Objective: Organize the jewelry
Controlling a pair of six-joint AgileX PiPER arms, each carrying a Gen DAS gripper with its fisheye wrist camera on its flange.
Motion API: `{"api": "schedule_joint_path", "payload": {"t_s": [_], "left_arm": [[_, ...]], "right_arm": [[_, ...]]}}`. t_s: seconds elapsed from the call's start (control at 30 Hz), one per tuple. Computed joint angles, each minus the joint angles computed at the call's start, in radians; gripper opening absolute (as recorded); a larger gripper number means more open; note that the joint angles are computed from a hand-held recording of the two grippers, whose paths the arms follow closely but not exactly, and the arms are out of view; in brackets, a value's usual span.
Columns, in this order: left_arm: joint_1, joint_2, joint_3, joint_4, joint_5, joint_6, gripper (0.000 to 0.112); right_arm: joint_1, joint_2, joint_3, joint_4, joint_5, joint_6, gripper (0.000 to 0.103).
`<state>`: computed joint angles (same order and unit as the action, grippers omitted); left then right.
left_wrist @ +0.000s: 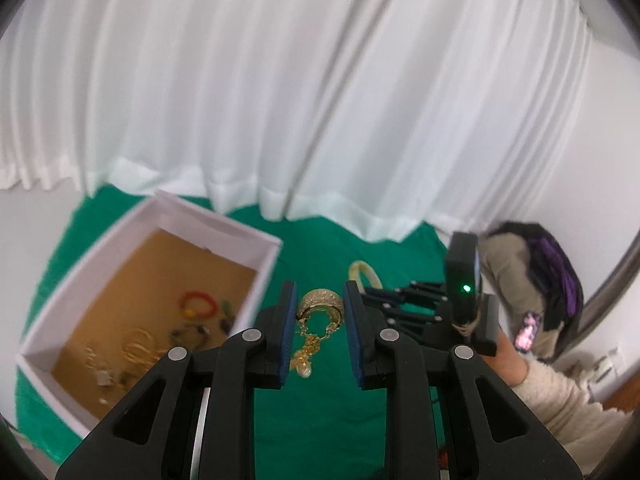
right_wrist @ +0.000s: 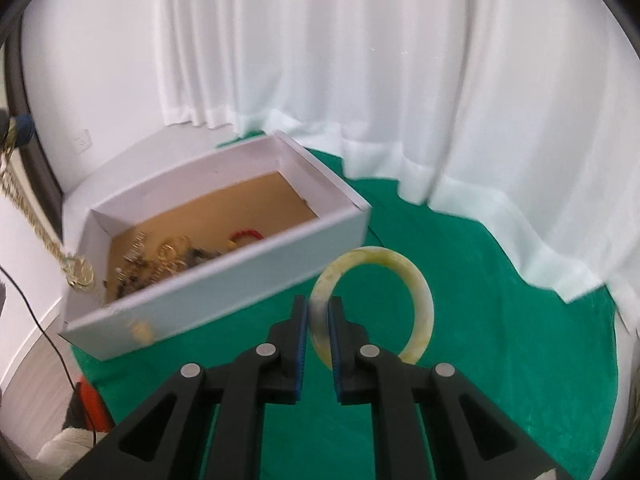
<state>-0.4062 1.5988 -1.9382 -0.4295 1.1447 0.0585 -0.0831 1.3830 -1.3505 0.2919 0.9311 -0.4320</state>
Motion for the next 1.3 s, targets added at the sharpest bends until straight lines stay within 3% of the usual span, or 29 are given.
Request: {"api": "schedule_joint_path", "payload": {"t_s": [0.17,0.3,0.67,1.0,1.03,1.17,1.23,1.3], "left_arm": [[0.079,0.049,-0.094,0.057,0.029,-0.016,0.022],[0.143,0.080,-0.071,0.105,0.009,-0.017,0.022],[0.270,0.062,0.265,0.116,-0.173,0.024,0.022],[0.225,0.047,0.580,0.209,-0.323,-0.041,0.024],[0.218,0.038,0.605,0.239,-0.337,-0.070,0.028],[0.199,-0.009,0.694,0.373,-0.402,-0.196,0.072],[0.175,-0.034,0.725,0.475,-0.422,-0.285,0.080],[0.144,-0.054,0.743,0.580,-0.426,-0.378,0.087]], "right_arm": [[0.084,0.067,-0.141,-0.017,0.035,0.055,0.011],[0.142,0.143,-0.251,0.005,0.075,0.081,0.011],[0.355,0.343,-0.388,-0.001,0.080,0.130,0.011],[0.484,0.562,-0.455,-0.011,0.099,0.137,0.011],[0.500,0.589,-0.467,-0.017,0.105,0.139,0.011],[0.530,0.661,-0.512,-0.040,0.122,0.157,0.014],[0.526,0.689,-0.537,-0.040,0.137,0.170,0.017],[0.520,0.688,-0.537,-0.048,0.125,0.189,0.027]]}}
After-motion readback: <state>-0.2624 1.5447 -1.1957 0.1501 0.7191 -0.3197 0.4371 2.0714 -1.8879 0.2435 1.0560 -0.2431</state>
